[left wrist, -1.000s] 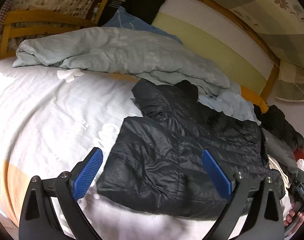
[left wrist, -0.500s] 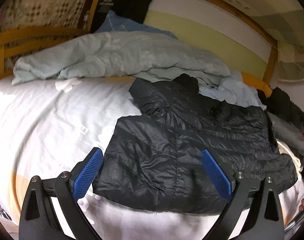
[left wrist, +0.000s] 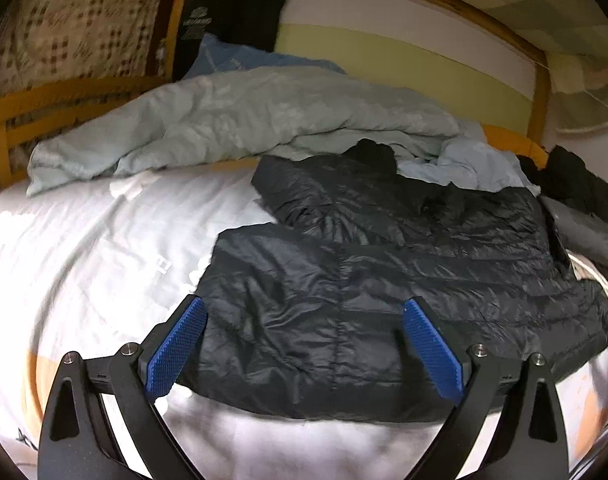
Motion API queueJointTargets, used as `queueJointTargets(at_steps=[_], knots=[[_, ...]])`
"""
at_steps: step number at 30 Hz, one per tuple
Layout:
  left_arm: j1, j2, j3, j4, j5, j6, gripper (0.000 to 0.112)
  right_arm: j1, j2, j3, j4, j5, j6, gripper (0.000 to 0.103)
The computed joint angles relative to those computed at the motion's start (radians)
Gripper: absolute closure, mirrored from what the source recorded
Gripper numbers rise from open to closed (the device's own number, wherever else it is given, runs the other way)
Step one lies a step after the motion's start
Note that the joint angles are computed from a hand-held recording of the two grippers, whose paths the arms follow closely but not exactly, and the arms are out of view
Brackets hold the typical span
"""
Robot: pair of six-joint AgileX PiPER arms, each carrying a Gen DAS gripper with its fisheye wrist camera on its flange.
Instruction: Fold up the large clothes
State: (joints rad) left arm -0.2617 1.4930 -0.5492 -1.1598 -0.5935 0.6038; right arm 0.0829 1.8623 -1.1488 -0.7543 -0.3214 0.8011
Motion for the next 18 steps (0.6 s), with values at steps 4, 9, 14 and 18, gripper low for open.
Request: queueJointTargets(at_steps=[4,9,14,18], knots=[[-0.035,0.023,-0.018,-0.008,-0.008,0.014,0.014,0.010,0.011,-0.021,-0.035,0.017,0.048,0.018],[-0.155,0.061,-0.050,-0.150,-0.163,0.149,0.014,0.060,-0.004,-0.014,0.198,0.053,-0.207,0.018],[-0.240,0.019,-0.052,-0.163,-0.268,0.180,0.014,0.082,-0.045,0.001,0.160,0.030,-0.175,0.018],[-0.317,-0.036,-0.066,-0.215,-0.328,0.225,0.014,0.082,-0.104,0.041,0.109,-0.016,-0.115,0.018]])
